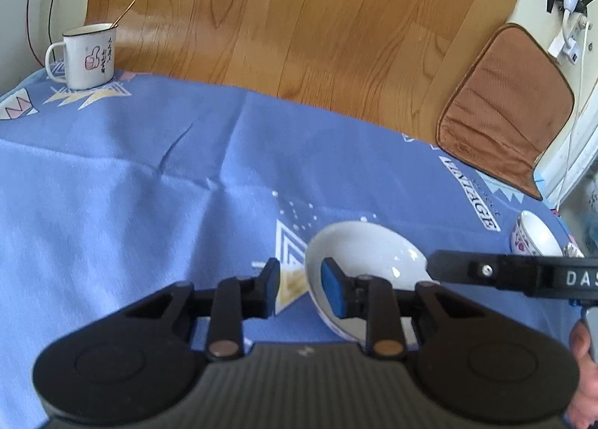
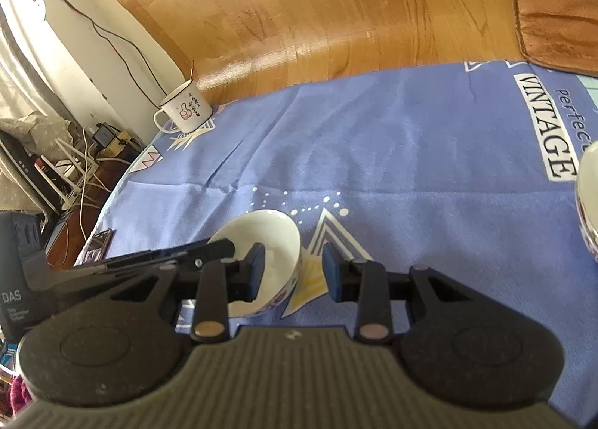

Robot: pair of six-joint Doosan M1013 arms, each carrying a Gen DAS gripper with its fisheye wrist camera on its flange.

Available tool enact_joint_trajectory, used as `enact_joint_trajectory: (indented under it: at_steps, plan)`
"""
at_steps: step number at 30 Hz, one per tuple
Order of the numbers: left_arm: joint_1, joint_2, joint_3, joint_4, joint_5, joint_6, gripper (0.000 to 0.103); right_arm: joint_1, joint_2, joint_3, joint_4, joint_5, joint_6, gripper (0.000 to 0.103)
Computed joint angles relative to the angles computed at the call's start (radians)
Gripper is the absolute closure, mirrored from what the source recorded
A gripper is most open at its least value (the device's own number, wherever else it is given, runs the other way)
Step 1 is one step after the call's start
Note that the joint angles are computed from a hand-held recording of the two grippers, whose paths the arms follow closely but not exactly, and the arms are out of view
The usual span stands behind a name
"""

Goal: Organize plates and bowls
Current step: 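Carry the floral-rimmed bowl toward the bowl stack by the window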

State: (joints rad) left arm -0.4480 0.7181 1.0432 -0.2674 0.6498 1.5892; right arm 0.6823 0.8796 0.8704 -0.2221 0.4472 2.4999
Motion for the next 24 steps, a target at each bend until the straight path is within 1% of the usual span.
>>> enact_joint_trajectory:
  at_steps: [4,7,9,10,11,13,15,18,20,24]
  plan:
    - [-0.005,0.000,-0.002,0.021,0.024,-0.018,0.079,0.003,0.013,-0.020,-0.020,0.015,-0.015,0.066]
    - [-0.007,-0.001,0.002,0.015,0.026,-0.025,0.084,0.002,0.022,-0.029,0.002,0.025,-0.036,0.070]
    - [-0.005,-0.002,0.007,-0.007,0.023,-0.018,0.088,-0.001,0.029,-0.038,0.050,0.035,-0.077,0.085]
    - [-0.004,-0.003,0.010,-0.024,0.022,-0.010,0.090,-0.003,0.029,-0.035,0.077,0.030,-0.099,0.087]
    - [-0.006,-0.005,0.014,-0.014,0.013,-0.021,0.091,-0.004,0.027,-0.029,0.094,0.019,-0.110,0.090]
    - [-0.007,-0.008,0.019,-0.016,0.004,-0.025,0.092,0.002,0.024,-0.026,0.049,0.018,-0.081,0.090]
    - [-0.006,-0.013,0.024,-0.031,-0.008,-0.021,0.093,0.010,0.021,-0.020,-0.030,0.019,-0.026,0.093]
    - [-0.006,-0.021,0.032,-0.047,-0.035,-0.007,0.094,0.012,0.011,-0.001,-0.097,-0.005,0.028,0.095]
    - [-0.008,-0.016,0.023,-0.043,-0.029,-0.009,0.094,0.012,0.008,0.005,-0.117,-0.015,0.043,0.095]
    - [-0.015,-0.005,0.008,-0.022,-0.006,-0.021,0.093,0.013,0.009,0.005,-0.147,-0.001,0.060,0.095]
